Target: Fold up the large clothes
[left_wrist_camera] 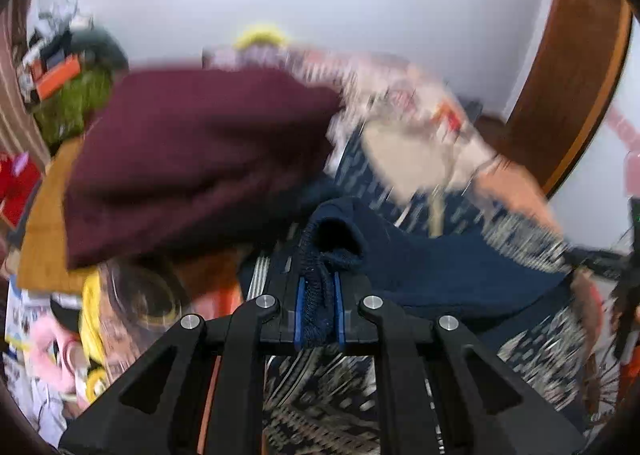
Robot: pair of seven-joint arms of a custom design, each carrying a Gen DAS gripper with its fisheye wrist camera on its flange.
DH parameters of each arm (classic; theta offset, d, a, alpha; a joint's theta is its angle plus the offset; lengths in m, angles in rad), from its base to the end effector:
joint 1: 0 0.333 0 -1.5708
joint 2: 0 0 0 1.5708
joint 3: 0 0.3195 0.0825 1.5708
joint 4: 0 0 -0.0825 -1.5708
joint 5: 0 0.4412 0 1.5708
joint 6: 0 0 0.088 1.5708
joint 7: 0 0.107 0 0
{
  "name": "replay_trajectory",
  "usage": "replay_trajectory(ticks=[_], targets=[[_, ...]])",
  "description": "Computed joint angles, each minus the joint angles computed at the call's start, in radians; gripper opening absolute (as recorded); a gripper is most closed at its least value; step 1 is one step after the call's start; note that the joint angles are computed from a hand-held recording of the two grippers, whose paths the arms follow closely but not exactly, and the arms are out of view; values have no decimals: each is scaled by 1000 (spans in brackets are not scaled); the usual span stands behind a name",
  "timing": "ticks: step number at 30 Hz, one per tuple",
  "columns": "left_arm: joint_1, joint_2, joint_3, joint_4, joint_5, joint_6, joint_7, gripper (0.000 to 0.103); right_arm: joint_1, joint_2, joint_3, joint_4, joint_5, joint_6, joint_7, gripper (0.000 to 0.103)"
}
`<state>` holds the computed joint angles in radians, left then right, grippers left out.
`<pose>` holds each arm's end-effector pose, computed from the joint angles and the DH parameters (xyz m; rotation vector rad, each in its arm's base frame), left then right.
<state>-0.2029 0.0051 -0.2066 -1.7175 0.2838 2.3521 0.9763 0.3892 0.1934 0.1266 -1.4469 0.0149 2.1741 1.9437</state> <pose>0.6135 -0.2616 0.6328 -1.9047 1.8110 -0.7219 0.6287 0.3468 0.6360 -1.9665 1.7282 -0.1930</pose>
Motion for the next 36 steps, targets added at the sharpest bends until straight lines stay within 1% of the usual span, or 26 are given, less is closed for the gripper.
replay_trajectory(ticks=[2,4,7,8,9,10,12,13,15,18,22,23,24,26,28,30,32,36], targets=[[5,14,6,-20,-1,-45,-4,11,-1,3,1,0,7,-12,-7,49],[13,23,13,-50,-59,-66,13,11,-2,5,2,3,9,-17,-14,50],[22,28,20,-98,-123,-87,19,12,3,5,-2,4,-20,-20,-10,55],[26,29,23,-115,-149,-90,24,15,4,3,-3,1,-27,-20,-9,57],[28,29,24,-124,-152,-96,19,21,5,3,-4,0,-34,-18,-8,57],[25,25,22,-135,-145,-98,9,25,5,1,-4,-5,-36,-17,-6,58],[23,17,20,-153,-88,-109,-18,46,4,-3,-4,-13,-33,-19,-1,59],[19,10,17,-158,-35,-118,-41,49,2,-6,-3,-18,-29,-19,3,59],[12,-2,10,-159,29,-141,-52,49,2,-2,-3,-12,-26,-23,11,59],[8,-30,0,-161,62,-157,-33,49,7,6,-2,10,-38,-42,16,59],[7,-69,-14,-151,84,-119,-23,51,20,14,-3,44,-82,-49,14,59],[7,-84,-18,-154,87,-104,-26,52,23,14,-3,53,-93,-46,11,59],[7,-79,-23,-137,94,-89,-29,55,25,15,-2,60,-97,-38,6,59],[5,-68,-29,-103,95,-55,-24,58,27,16,-2,72,-103,-24,-1,59],[-2,-33,-34,-43,104,-32,-15,59,30,23,-3,95,-109,-8,-3,59],[-16,12,-37,33,133,-29,-18,59,30,38,-2,126,-101,-2,-6,59],[-39,71,-33,126,153,-45,-8,59,30,53,-2,156,-91,11,-7,59],[-98,203,-7,311,190,-76,29,59,36,105,-6,240,-88,27,2,59]])
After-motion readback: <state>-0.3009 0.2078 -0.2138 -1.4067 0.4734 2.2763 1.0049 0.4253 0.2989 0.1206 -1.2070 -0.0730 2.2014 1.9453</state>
